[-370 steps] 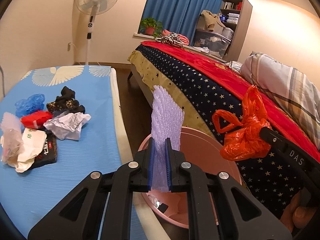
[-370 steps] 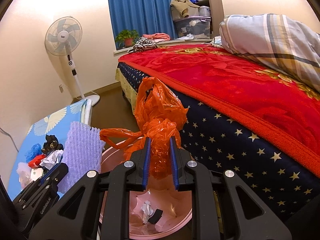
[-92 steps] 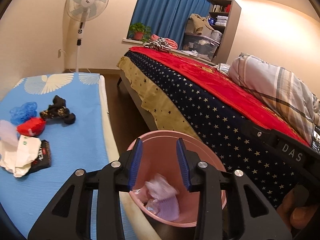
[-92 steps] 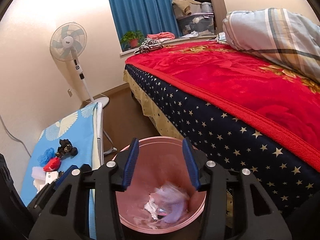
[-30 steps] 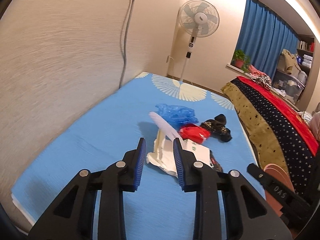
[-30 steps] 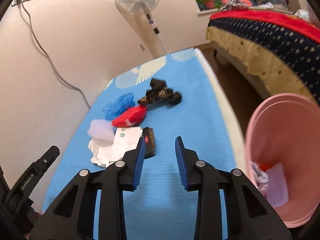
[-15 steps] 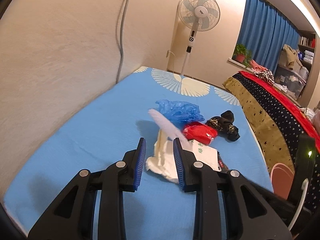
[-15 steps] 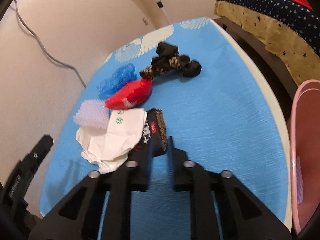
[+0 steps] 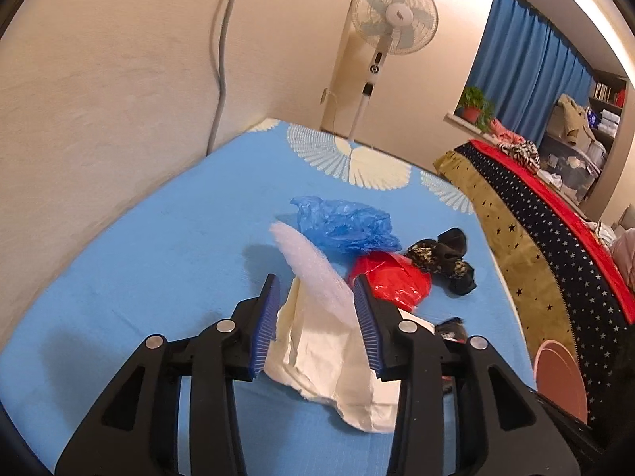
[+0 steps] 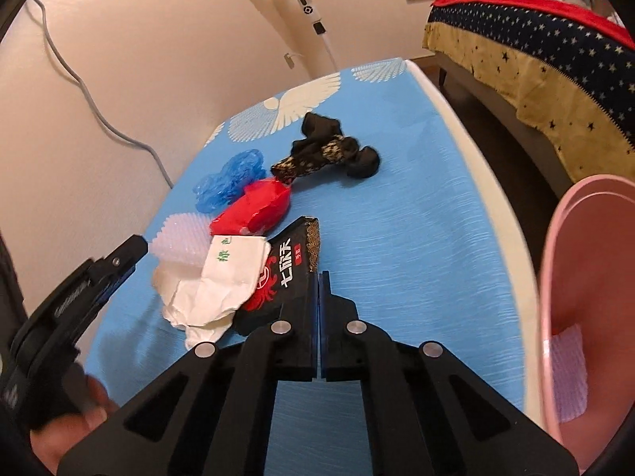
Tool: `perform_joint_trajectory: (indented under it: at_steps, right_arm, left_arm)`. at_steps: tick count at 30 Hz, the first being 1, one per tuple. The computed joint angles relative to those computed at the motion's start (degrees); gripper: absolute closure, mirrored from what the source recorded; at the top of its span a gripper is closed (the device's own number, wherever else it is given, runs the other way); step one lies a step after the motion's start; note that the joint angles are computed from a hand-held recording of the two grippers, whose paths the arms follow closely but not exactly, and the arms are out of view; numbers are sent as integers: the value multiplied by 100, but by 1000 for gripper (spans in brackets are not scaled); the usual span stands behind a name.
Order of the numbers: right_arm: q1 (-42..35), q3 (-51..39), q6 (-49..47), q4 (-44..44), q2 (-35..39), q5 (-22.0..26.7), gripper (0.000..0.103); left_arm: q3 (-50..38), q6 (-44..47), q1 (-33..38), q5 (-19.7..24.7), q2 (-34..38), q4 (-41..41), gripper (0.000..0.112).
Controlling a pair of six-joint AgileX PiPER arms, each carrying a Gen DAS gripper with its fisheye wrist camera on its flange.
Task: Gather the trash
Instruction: 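Grasp the white foam net with the left gripper while the right gripper grasps the black snack package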
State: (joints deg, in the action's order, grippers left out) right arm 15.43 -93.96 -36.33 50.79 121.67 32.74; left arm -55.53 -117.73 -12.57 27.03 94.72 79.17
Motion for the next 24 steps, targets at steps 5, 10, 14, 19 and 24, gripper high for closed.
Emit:
perform_joint_trajectory:
  at_steps: [5, 10, 14, 19, 24]
  right_arm:
    - [-50, 111, -115, -71, -99, -103, 103]
    - [-103, 261, -252, -97, -260, -183, 103]
    - [-126, 461, -389, -53, -485, -275, 103]
    - [-181, 726, -629, 146, -846, -361, 103]
    - [-281, 1037, -913, 345, -1190, -409, 103]
  left_arm:
    - [-79, -149, 245, -391, 127, 153, 75]
    - [-295, 676, 217, -462, 238, -424, 101]
    - [-274, 672, 93, -268, 88, -385, 102]
    - [-254, 923, -150, -70, -193, -481, 102]
    - [-68, 1045, -418, 166, -602, -576, 102]
